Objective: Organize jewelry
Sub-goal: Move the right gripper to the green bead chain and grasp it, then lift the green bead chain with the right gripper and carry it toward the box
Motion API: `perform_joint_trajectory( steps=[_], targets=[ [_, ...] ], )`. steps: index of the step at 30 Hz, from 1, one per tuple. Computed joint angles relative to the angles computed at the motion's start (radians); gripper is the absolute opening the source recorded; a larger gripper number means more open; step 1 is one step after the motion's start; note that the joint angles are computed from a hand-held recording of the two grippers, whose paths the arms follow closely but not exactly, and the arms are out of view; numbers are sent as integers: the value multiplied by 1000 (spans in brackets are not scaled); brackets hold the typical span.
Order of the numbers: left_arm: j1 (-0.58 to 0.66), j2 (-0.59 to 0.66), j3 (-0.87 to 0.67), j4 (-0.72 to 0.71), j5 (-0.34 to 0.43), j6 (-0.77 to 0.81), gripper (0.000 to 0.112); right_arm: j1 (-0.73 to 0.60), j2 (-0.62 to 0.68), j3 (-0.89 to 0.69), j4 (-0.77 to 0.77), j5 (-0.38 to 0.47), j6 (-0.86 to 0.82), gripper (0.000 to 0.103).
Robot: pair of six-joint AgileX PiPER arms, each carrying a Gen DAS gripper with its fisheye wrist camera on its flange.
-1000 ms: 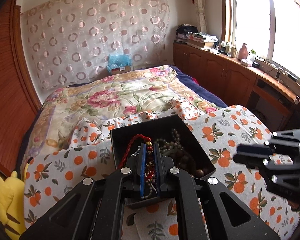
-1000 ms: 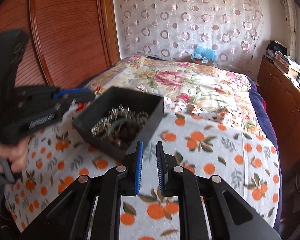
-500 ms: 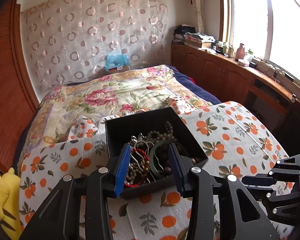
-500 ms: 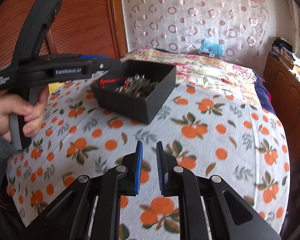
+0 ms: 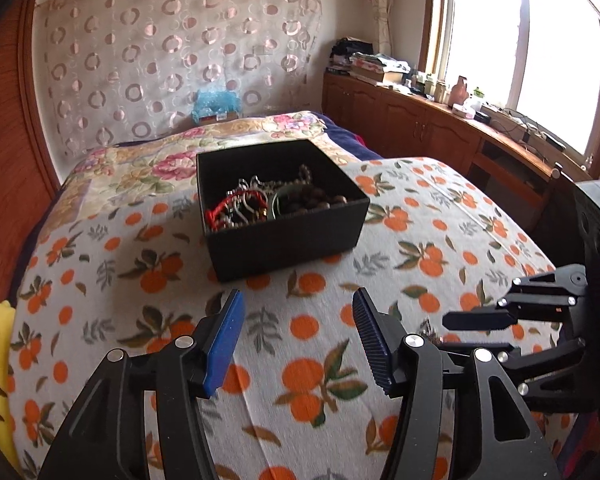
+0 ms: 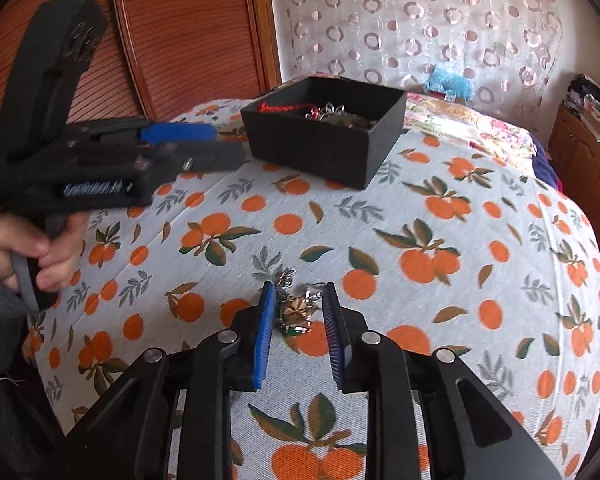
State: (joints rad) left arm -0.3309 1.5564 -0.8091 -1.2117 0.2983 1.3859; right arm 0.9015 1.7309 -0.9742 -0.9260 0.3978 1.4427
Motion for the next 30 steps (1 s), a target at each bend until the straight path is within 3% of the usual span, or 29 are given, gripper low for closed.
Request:
perform_joint_trajectory(
  steps=[4,24,29,30],
  targets=[
    [9,-2,36,-50,11,62,53,-8,20,-22,46,4,-40,20],
    [-59,10,64,-4,-9,25,54,-44,-136,108,-79,-3,121,20],
    [-85,10,69,10,-24,11,54,-44,-140,144,-126,93,196,21],
    [-92,9,69,19,-26,0,54,-44,-143,154,-139,120,223,31]
  ],
)
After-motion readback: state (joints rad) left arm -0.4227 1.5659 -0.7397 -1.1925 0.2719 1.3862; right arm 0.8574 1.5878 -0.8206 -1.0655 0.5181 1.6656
